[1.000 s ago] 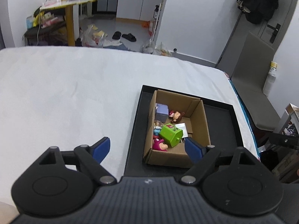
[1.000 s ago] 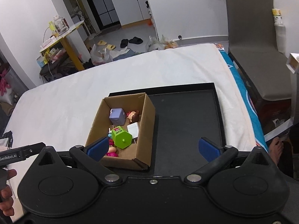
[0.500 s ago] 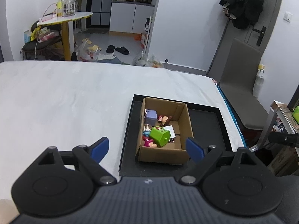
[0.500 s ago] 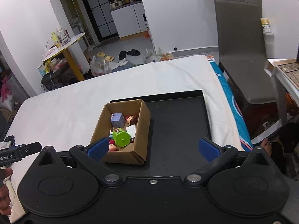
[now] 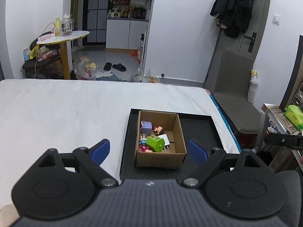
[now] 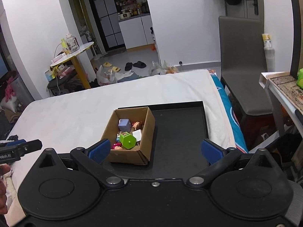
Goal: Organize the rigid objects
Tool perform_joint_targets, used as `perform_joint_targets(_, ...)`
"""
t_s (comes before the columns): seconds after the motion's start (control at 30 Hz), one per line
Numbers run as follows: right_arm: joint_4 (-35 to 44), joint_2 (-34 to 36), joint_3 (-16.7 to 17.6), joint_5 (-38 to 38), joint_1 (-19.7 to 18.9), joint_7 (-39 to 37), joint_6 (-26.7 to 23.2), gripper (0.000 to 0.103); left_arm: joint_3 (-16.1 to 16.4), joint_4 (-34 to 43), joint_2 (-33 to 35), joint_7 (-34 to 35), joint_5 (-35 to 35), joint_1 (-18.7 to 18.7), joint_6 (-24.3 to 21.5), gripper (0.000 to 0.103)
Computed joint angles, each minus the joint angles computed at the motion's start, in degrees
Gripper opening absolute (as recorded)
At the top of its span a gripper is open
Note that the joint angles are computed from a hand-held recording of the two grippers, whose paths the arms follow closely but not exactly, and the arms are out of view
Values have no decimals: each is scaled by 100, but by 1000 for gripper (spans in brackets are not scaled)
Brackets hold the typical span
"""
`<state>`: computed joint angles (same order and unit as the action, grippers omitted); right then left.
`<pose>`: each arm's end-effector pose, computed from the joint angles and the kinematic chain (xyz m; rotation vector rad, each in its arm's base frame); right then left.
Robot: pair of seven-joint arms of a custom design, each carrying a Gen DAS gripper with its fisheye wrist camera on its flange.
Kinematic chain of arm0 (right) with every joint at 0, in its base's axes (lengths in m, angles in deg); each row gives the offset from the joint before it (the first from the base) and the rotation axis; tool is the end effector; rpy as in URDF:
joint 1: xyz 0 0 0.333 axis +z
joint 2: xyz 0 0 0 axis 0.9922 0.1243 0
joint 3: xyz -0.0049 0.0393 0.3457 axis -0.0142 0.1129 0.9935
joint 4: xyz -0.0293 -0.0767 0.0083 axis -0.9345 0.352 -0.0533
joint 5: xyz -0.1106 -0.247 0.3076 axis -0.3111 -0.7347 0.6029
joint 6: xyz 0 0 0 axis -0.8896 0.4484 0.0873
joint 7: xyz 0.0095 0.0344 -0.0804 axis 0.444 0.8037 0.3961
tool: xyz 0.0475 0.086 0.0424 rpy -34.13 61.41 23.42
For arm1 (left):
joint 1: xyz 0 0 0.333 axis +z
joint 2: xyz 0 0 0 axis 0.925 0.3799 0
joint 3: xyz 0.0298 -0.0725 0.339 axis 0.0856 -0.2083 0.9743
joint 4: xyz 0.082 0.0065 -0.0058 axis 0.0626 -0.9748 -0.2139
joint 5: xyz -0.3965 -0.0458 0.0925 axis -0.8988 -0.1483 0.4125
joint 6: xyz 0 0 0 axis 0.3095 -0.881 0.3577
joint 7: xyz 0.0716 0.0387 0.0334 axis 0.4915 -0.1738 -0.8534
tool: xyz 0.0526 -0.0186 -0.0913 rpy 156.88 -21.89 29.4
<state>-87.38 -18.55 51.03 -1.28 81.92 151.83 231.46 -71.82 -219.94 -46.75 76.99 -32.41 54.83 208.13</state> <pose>0.4139 0.2017 0.5254 -1.5992 1.7286 -0.5953 0.3973 -0.0959 0.5606 -1.6991 1.7790 -0.9725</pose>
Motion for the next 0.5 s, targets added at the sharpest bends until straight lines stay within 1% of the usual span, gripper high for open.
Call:
perform_joint_targets(0.07, -25, -95, 44, -20, 2, 25, -15, 103, -39, -51, -125, -19, 15, 13, -9, 90)
perform_joint_targets(0.17, -58, -237, 112, -34, -15, 68, -36, 103, 40, -119, -246, 61, -4, -120, 29, 92)
perform_joint_targets(0.23, -108, -345, 159, -52, -46, 78, 10, 103, 30, -116, -234, 5, -45, -122, 35, 93)
perform_joint_targets(0.3, -130, -455, 249, -65, -119, 104, -51, 103, 67, -85, -217, 37, -67, -184, 4, 93)
perform_joint_targets(0.33, -153, -494, 257, -60, -126, 107, -46, 103, 72, -92, -212, 52, -77, -211, 63, 93)
perform_joint_targets(0.4, -175, -539, 261, -33, -139, 97, -38, 103, 50, -109, -222, 48, -71, -213, 114, 93)
perform_joint_targets(0.5, -149, -564, 377, -55, -263, 187, -90, 103, 4, -116, -226, 12, -42, -181, 116, 93)
